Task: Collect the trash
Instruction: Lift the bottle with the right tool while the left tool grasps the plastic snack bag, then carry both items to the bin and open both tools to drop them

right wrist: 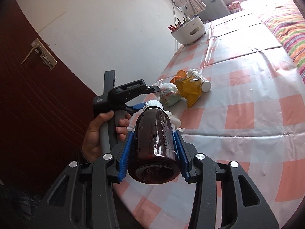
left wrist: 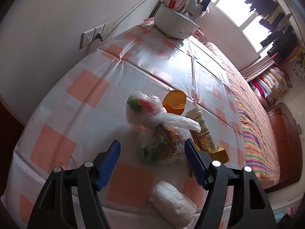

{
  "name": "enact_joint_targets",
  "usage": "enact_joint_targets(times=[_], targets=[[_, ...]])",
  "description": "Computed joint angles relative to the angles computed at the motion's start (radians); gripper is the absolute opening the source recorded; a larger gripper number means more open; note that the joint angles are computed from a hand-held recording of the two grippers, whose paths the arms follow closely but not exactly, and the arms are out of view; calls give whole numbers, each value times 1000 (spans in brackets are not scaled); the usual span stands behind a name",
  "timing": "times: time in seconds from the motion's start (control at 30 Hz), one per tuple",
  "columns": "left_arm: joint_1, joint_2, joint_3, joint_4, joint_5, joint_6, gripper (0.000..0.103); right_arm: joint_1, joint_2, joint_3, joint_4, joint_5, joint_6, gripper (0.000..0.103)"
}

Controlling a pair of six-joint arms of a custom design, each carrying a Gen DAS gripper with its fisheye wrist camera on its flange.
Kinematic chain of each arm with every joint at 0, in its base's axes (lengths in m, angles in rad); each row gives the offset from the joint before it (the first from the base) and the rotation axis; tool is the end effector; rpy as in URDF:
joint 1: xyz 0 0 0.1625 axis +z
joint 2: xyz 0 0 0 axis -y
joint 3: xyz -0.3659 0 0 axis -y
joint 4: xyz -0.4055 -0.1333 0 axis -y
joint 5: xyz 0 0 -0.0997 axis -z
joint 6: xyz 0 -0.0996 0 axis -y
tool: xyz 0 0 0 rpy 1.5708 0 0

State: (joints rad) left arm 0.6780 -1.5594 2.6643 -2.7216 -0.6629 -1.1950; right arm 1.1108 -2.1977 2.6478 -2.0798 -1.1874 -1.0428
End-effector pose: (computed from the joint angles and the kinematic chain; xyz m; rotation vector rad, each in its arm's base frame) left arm -0.0920 -0.3461 0.1094 -0.4053 2.4752 -1.0867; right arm 0.0394 -0.3046 0.1961 -0.8398 2.7427 -0.4418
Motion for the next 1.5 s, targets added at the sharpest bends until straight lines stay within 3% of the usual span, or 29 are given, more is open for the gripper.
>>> enact_joint_targets(times=[0.27,0.5,0.53,0.6,0.73,0.9,1.07,1.27,1.5], targets=[[82,144,-50,-259,-89,160,67,-74,-104,-27,201,86,-75,42],[83,225,-83,-287,-52,176,66,-133,-123,-45,261,121,-105,42],[77,234,-86,-282,-41,175,57,-140,-120,-44,250,123,-100,42],[70,252,-94,-274,-31,187,53,-158,-117,-48,253,132,-94,42],[36,275,-102,-241,11,184,40,-197,-137,-54,267,155,-94,42],[-2,288,-102,-199,39,161,34,-227,-151,-54,265,171,-89,42],[-63,269,-80,-167,64,114,33,-261,-177,-54,262,195,-88,42],[-186,248,-51,-126,96,55,33,-299,-213,-56,268,209,-107,42],[-288,306,-55,-173,62,54,33,-378,-287,-61,326,237,-176,42]])
